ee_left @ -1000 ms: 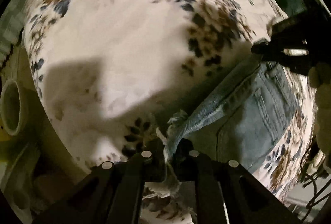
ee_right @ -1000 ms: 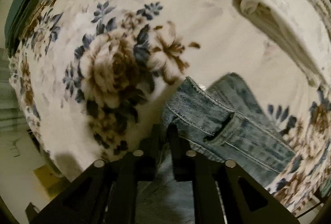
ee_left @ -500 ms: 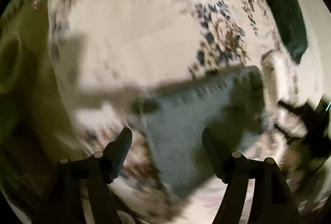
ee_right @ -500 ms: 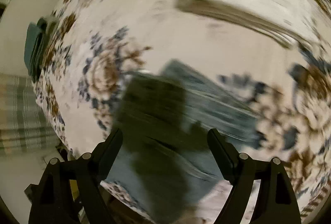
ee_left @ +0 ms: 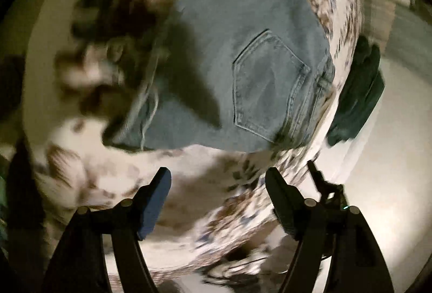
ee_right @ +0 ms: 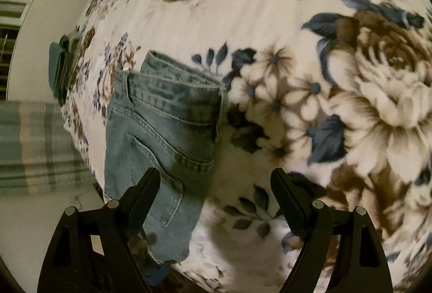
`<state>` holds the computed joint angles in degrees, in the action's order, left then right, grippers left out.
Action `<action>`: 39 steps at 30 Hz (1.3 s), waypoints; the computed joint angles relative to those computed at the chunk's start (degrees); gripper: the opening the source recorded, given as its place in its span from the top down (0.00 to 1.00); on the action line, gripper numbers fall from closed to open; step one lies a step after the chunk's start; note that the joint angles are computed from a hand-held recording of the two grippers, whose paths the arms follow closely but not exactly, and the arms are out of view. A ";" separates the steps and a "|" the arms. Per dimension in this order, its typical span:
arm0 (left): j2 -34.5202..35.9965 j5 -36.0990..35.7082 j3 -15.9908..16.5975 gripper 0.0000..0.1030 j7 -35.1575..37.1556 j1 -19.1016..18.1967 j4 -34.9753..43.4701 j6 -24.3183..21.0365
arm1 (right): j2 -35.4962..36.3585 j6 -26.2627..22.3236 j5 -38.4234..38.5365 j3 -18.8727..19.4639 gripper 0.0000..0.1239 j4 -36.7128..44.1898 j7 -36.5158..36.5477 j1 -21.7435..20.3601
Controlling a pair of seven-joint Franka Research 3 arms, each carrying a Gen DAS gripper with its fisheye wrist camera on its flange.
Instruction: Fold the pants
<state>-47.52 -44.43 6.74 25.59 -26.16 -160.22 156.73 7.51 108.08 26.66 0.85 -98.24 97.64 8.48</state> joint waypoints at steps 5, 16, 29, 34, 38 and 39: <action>4.74 -5.22 -3.09 0.32 -7.29 -3.95 -1.74 15.91 | 3.46 -1.12 1.57 0.61 0.31 1.76 -3.81 0.08; 9.42 6.07 -4.85 0.32 -18.24 2.04 -1.20 16.05 | 10.25 -0.70 6.53 1.96 0.31 7.15 -5.08 0.29; 9.55 15.80 -3.79 0.78 -27.63 6.63 0.69 7.73 | 10.97 9.17 9.36 2.74 0.69 4.05 -2.09 1.01; 8.86 20.16 -4.38 0.80 -24.77 9.22 2.98 4.26 | 7.54 12.32 10.97 2.84 0.82 0.00 -1.77 1.07; 6.19 21.65 -2.43 0.81 -19.55 9.30 3.30 1.38 | 3.48 14.32 11.78 2.61 0.84 -3.99 -0.53 1.47; 4.97 21.95 -1.44 0.81 -17.18 9.04 3.21 -0.15 | 1.84 14.65 12.36 2.54 0.84 -5.70 -0.28 1.50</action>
